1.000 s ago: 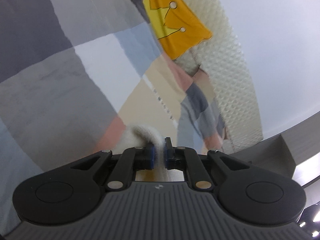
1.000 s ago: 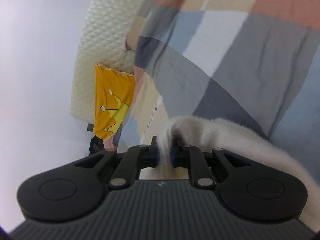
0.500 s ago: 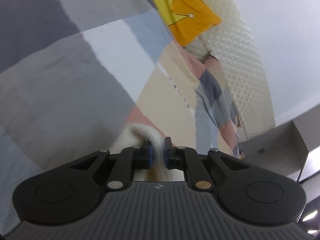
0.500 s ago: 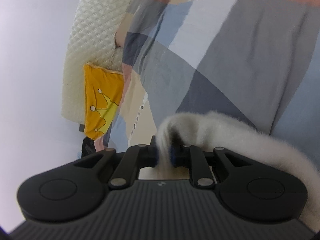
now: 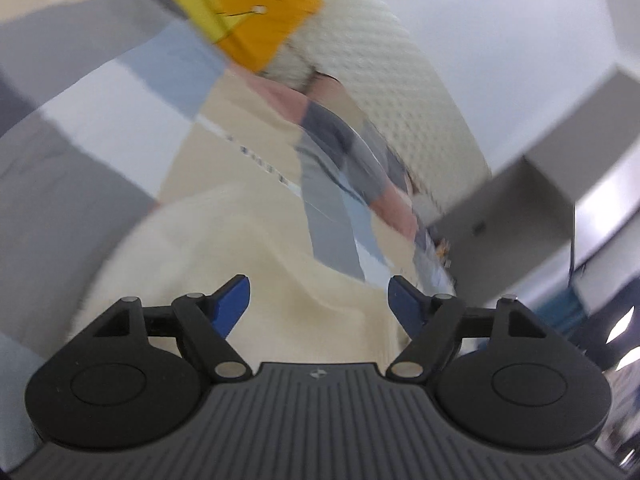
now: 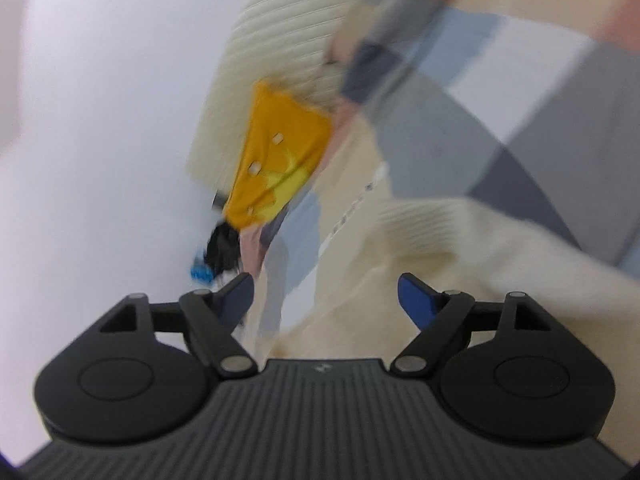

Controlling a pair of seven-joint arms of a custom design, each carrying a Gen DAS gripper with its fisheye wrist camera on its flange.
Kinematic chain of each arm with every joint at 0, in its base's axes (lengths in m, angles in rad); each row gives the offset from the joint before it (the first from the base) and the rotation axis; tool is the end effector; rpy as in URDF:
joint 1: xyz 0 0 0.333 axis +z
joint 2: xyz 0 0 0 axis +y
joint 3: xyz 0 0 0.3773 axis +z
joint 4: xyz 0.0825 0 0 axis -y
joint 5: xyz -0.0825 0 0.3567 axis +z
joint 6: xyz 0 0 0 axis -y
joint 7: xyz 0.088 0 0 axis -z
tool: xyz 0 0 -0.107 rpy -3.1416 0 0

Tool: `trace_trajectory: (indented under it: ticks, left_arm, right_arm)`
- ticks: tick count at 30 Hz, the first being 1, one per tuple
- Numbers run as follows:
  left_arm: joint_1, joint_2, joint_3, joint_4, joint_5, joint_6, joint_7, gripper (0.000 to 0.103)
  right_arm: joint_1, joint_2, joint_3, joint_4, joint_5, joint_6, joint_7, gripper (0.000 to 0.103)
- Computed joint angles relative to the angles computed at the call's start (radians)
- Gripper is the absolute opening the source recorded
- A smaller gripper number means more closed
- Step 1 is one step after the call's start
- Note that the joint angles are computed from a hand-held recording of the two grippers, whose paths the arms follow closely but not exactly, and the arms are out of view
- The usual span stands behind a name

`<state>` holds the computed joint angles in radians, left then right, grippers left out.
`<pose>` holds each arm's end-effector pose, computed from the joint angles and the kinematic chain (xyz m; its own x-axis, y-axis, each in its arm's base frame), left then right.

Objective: Fold large clothes

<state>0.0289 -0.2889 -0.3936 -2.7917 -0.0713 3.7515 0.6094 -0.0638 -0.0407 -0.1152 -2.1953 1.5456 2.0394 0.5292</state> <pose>0.3565 -0.1421 0.5223 0.0810 -0.6755 0.7329 -0.4065 -0.6938 -0.5945 0.5168 -0.0377 0.5146 0.2928 -0.4579 -0.8394 -0.8040 0.3572 -0.4753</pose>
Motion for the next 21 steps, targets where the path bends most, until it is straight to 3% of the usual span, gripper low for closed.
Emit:
trace_trajectory:
  ticks: [2,3,7,8,9,12,14,19,21]
  left_arm:
    - [0.017,-0.001,-0.037,0.032,0.002,-0.072,0.062,0.081]
    - [0.053,-0.004,-0.089,0.048,-0.027,-0.119,0.101,0.081]
    - [0.371,-0.061,-0.419,0.114,-0.136,-0.319,0.205,0.081]
    - [0.451,-0.092,-0.492,0.124,-0.133,-0.366,0.203,0.081]
    - [0.498,-0.110,-0.530,0.128,-0.125,-0.386,0.193,0.081]
    - [0.569,-0.150,-0.581,0.127,-0.094,-0.424,0.154,0.081]
    - [0.638,-0.202,-0.627,0.146,-0.066,-0.505,0.128,0.081]
    - [0.637,-0.171,-0.596,0.144,0.001,-0.529,0.094,0.081]
    - [0.643,-0.161,-0.595,0.146,0.031,-0.541,0.082,0.081]
  right_arm:
    - [0.013,-0.024,0.013,-0.006,-0.038,0.031,-0.046,0.082]
    - [0.021,-0.031,0.020,-0.005,-0.069,0.055,-0.050,0.082]
    - [0.051,-0.037,0.037,-0.006,-0.118,0.175,-0.080,0.082]
    - [0.060,-0.035,0.044,-0.004,-0.133,0.226,-0.087,0.081]
    - [0.072,-0.037,0.055,-0.005,-0.147,0.294,-0.105,0.081]
    - [0.109,-0.039,0.078,-0.017,-0.156,0.472,-0.215,0.073]
    - [0.132,-0.027,0.089,-0.018,-0.167,0.548,-0.262,0.069]
    - [0.179,-0.011,0.110,-0.038,-0.185,0.720,-0.355,0.054]
    - [0.199,-0.001,0.119,-0.044,-0.151,0.792,-0.439,0.054]
